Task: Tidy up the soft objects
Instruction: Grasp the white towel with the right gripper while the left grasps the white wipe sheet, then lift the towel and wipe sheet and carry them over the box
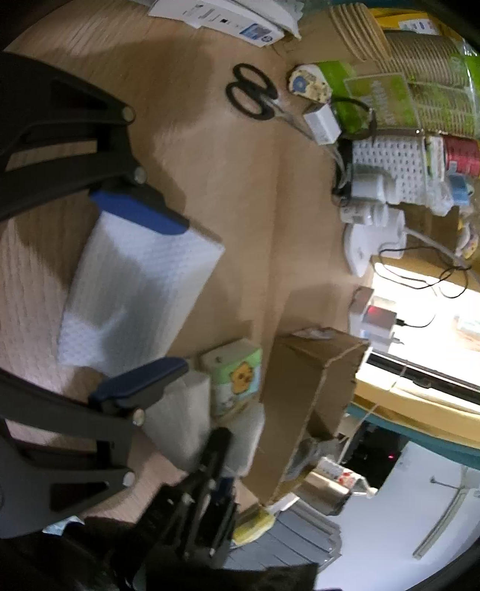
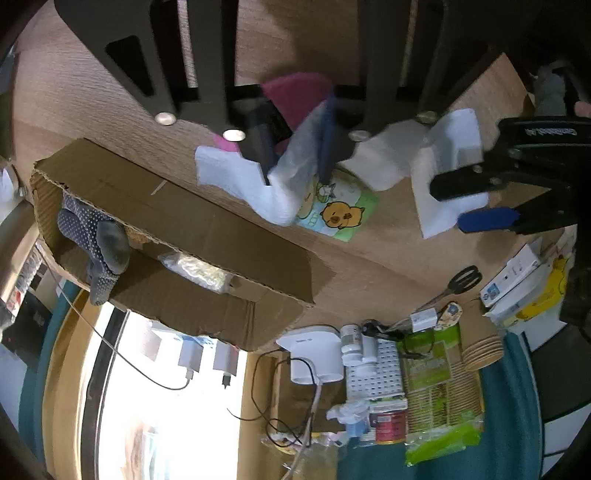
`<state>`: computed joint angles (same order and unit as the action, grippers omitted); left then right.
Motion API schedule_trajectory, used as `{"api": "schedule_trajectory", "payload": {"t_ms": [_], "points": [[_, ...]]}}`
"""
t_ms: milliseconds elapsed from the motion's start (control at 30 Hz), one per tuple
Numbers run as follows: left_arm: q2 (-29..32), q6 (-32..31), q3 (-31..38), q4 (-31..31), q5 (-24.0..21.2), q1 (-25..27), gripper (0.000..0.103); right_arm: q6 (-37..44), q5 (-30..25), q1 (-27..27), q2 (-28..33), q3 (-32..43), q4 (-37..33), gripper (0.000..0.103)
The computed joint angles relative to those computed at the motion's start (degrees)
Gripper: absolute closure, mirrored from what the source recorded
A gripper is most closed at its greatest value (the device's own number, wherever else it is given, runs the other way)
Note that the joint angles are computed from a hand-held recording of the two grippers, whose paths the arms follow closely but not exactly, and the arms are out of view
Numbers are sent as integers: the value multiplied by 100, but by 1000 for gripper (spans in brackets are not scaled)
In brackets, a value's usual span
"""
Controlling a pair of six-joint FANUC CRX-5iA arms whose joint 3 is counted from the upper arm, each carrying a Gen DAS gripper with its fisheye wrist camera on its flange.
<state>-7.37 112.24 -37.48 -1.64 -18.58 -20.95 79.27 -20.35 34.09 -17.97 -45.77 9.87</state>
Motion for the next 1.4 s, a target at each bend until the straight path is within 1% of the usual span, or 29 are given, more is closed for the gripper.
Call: {"api": "schedule_trajectory", "payload": {"t_ms": [67, 100, 200, 233, 300, 367, 433, 500, 567, 633, 667, 733, 767, 833, 967, 1133, 1400], "points": [[78, 130, 112, -191, -130, -80, 32, -72, 61, 11, -107, -96, 80, 89], [114, 322, 213, -431, -218, -148, 32, -58, 79, -3, -161, -118, 55, 90], [208, 518, 383, -739, -371, -256, 27, -74, 140, -75, -322, -192, 43, 91], [257, 700, 491, -941, -480, -325, 26, -91, 161, -86, -363, -210, 51, 91], [410, 1161, 813, -1500, -839, -543, 26, -75, 200, -141, -488, -243, 12, 91], [523, 1477, 1047, -1912, -1149, -736, 26, -66, 225, -188, -581, -260, -4, 91], [588, 1649, 1172, -2152, -1319, -852, 26, -17, 240, -246, -671, -266, -59, 91], [567, 1621, 1136, -2131, -1269, -837, 27, 46, 275, -311, -750, -276, -117, 91], [547, 1595, 1110, -2145, -1223, -842, 32, 179, 286, -381, -815, -254, -254, 91], [528, 1472, 1082, -2079, -1159, -842, 55, 387, 276, -454, -863, -209, -445, 91], [513, 1277, 1039, -1921, -1086, -808, 66, 515, 265, -496, -883, -178, -559, 91], [505, 1103, 998, -1764, -1004, -796, 74, 640, 251, -544, -921, -155, -670, 91], [502, 1046, 983, -1713, -972, -798, 81, 741, 219, -571, -931, -119, -747, 91], [475, 793, 907, -1478, -843, -763, 87, 817, 210, -587, -1010, -118, -769, 91], [398, 602, 854, -1299, -683, -770, 90, 1169, 139, -666, -1112, -21, -1025, 91], [285, 369, 822, -1078, -489, -752, 91, 1322, 141, -727, -1182, 36, -1095, 91], [106, -74, 729, -779, -238, -712, 92, 1253, 189, -782, -1323, 3, -990, 91]]}}
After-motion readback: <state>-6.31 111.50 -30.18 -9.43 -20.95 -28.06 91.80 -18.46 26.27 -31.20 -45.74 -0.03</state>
